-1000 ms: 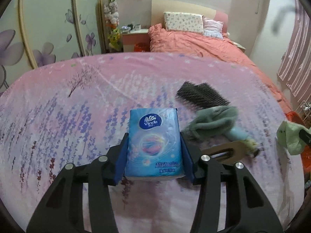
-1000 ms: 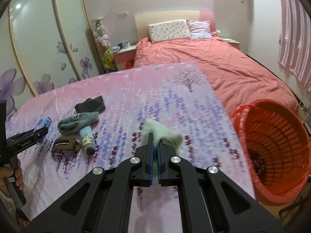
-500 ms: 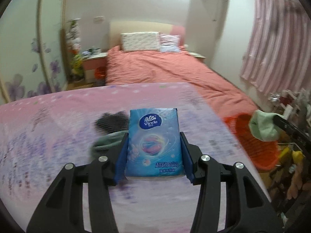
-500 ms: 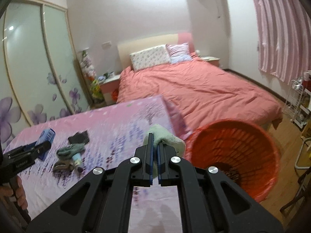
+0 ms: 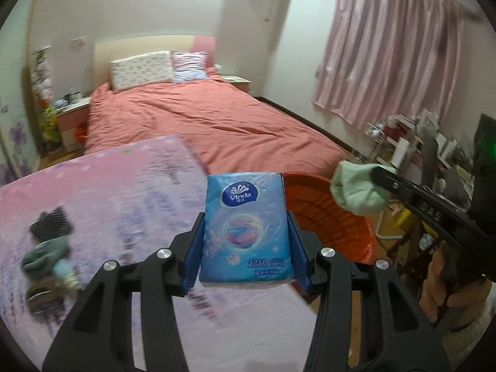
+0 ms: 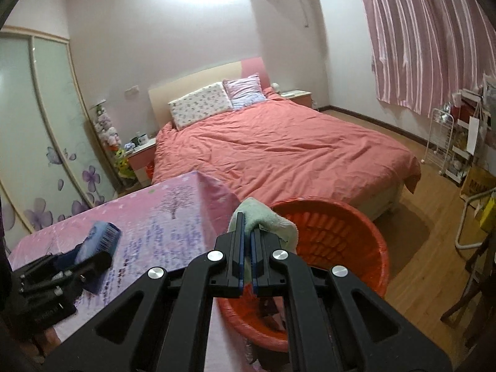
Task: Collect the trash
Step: 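Carry towel and tissue packet over the orange basket and open both tools, then move both open tools back to the items on the bed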
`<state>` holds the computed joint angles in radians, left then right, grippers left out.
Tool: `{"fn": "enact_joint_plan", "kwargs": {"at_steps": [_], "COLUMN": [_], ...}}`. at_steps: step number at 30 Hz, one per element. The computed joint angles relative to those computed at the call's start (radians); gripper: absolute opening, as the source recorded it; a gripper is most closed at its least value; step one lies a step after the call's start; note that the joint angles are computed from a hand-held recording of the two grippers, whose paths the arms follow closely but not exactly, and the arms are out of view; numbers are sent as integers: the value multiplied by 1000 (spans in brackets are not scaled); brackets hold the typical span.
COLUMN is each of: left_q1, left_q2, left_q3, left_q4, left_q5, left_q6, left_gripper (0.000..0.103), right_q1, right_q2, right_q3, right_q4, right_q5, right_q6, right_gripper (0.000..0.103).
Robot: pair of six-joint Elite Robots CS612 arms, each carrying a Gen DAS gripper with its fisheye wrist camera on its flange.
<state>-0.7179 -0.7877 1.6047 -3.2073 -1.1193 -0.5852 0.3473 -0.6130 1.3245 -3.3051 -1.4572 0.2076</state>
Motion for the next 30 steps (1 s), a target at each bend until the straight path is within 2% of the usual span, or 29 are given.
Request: {"fn": "enact_joint_plan", "kwargs": {"at_steps": [8, 11, 13, 15, 16, 17, 25, 27, 30], "left_q1": [6, 12, 17, 20, 23, 25, 23, 22, 20], "left_q2": [113, 149, 158, 169, 169, 170, 128, 105, 70], "left_q3": [-192, -252, -265, -277, -276, -275, -180, -134, -66], "left_q4": [102, 154, 178, 199, 203, 208, 185, 172, 157], "left_q5": [-104, -123, -126, -124, -126, -127, -62, -31, 4], "left_q6": [49, 51, 49, 44, 41, 36, 19, 8, -19], "left_gripper": [51, 55, 61, 63, 64, 65, 69, 70, 72], "right_q1": [-39, -54, -60, -64, -64, -64, -58, -50, -36], "right_q2": [32, 48, 55, 59, 61, 61, 50, 44, 39], "right_q3": [-46, -66, -72, -72, -71, -68, -52, -43, -40], "right_q4": [71, 120, 143, 148, 145, 143, 155, 146, 151], "right_q5": [46, 73, 94, 97, 97, 96, 99, 95, 85], "right_q6": [54, 76, 87, 89, 87, 87, 75, 67, 41], "right_gripper": [4, 8, 18, 29, 36, 38, 39, 43, 43]}}
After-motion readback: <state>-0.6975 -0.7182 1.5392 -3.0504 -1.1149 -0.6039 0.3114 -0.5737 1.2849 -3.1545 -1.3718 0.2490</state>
